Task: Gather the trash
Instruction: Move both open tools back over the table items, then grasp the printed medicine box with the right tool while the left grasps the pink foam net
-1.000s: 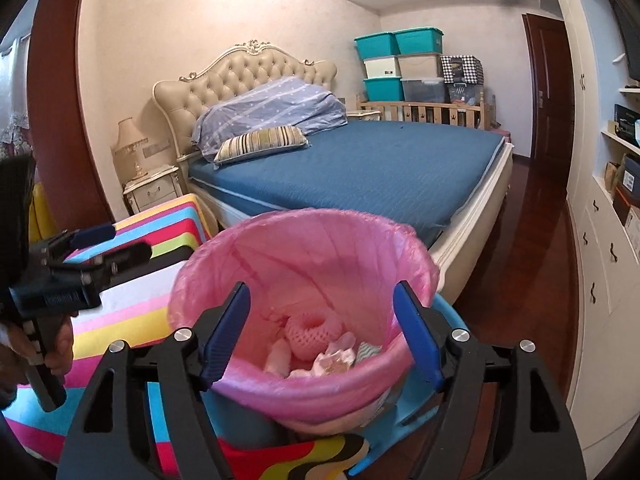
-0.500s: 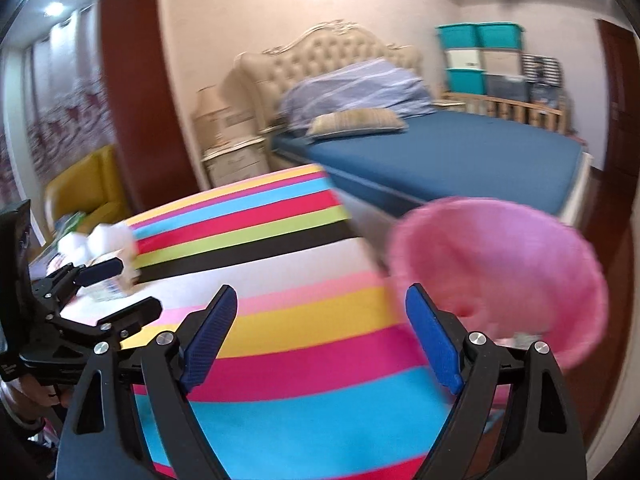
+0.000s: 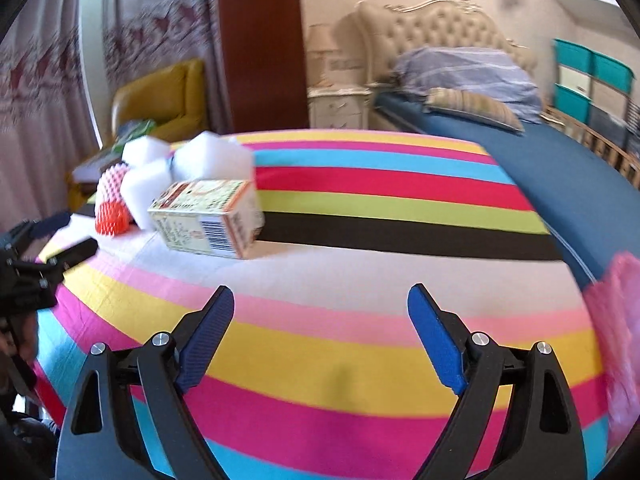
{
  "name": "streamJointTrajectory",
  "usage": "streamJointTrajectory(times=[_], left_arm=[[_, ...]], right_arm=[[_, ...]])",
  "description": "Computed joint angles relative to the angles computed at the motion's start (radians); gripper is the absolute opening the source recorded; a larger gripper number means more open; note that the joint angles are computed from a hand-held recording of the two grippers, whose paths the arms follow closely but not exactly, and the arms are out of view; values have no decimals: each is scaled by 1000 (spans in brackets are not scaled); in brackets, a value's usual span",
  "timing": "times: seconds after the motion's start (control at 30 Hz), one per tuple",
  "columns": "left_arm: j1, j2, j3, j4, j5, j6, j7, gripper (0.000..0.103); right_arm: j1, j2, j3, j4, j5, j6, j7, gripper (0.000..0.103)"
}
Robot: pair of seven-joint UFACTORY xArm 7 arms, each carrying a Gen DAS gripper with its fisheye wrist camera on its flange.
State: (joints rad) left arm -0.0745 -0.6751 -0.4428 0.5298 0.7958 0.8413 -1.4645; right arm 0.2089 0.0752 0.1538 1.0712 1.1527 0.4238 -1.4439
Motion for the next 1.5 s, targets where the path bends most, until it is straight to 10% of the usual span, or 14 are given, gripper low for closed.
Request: streamJointTrajectory(times=[0.23, 0.73, 1.27, 1.5], left_arm=[[29, -85, 73, -59, -69, 3, 27, 98], [164, 42, 138, -10, -140, -91, 75, 98], [231, 48, 203, -29, -100, -117, 65, 98], [244, -15, 196, -98, -108, -252, 86, 40]], right_arm=[[40, 102, 53, 108, -237, 9, 65, 84], [26, 369, 143, 497, -487, 345, 80, 84], [20, 157, 142, 189, -273, 180, 19, 58], [48, 4, 90, 17, -83, 139, -26, 57]])
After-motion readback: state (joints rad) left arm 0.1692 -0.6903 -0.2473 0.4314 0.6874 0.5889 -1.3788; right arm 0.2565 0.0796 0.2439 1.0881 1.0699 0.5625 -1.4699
